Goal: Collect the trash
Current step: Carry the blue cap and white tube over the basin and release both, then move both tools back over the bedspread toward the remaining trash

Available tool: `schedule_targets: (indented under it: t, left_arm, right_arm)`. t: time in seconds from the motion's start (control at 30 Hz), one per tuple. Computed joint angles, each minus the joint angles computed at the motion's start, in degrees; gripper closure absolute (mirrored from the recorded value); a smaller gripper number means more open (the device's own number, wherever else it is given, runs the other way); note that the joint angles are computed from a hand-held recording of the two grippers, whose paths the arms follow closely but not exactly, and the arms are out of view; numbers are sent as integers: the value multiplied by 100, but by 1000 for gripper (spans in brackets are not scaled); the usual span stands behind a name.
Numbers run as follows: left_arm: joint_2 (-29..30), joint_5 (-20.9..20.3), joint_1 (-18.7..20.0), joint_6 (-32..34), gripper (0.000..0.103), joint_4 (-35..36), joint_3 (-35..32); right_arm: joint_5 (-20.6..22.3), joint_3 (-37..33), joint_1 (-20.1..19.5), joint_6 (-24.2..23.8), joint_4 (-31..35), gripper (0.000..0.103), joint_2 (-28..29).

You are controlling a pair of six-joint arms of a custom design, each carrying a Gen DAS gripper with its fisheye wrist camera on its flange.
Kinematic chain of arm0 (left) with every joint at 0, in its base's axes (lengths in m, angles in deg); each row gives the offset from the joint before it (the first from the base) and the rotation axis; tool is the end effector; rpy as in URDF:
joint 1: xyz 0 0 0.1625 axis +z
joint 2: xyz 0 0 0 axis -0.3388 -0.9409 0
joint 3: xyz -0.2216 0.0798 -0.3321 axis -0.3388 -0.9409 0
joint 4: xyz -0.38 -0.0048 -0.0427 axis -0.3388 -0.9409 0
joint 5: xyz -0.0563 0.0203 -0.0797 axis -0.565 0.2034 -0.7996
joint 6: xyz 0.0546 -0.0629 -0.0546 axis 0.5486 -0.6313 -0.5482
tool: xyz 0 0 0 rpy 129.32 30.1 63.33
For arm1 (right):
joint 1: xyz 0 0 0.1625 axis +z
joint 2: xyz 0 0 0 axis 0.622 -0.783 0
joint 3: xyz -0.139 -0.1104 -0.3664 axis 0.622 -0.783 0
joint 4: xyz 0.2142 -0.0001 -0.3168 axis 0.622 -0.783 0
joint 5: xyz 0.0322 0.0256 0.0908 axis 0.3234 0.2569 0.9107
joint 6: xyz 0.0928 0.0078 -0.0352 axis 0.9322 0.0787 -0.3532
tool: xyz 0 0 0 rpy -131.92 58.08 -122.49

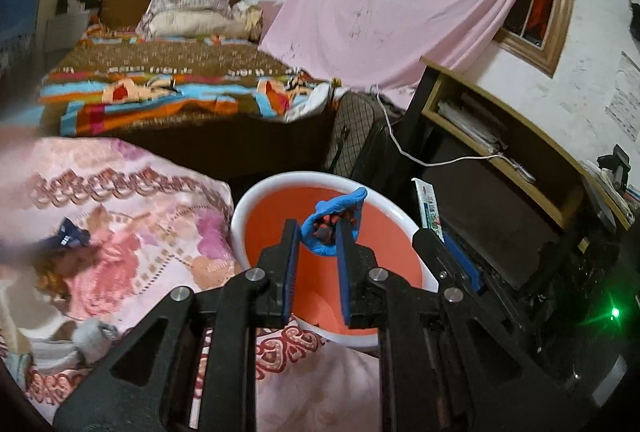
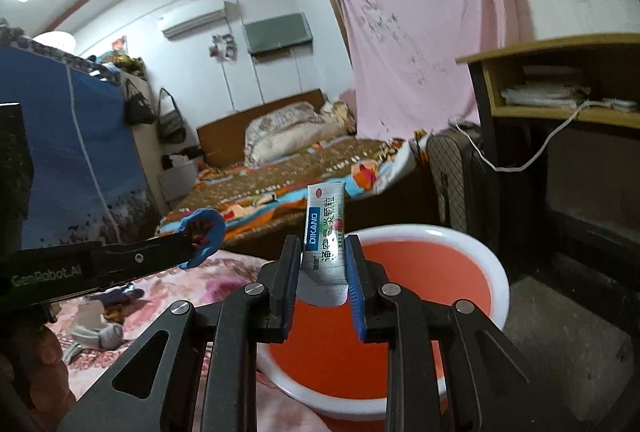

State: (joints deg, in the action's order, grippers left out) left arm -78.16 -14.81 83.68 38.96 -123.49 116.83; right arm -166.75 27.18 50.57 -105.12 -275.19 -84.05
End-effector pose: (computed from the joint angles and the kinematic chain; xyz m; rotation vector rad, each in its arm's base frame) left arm -0.2010 -0.7490 0.0380 1.0546 2.7027 -0.8368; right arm 0.0914 -0.6588 0.0811 0.1518 -1.9523 1.6944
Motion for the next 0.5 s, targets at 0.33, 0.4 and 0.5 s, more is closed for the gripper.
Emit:
schedule_targets:
  t: [0.33, 0.4, 0.5]
  left_arm:
    - [389, 123, 3, -633, 95, 1189, -807]
    - [418, 127, 14, -736, 92, 1269, -871]
    - [389, 165, 18, -779, 86, 1218, -824]
  right_arm:
    - [-257, 42, -65, 438, 419, 78, -99]
    - [-271, 68, -68, 486, 419, 75, -108]
    - [-285, 101, -52, 502, 370, 74, -103]
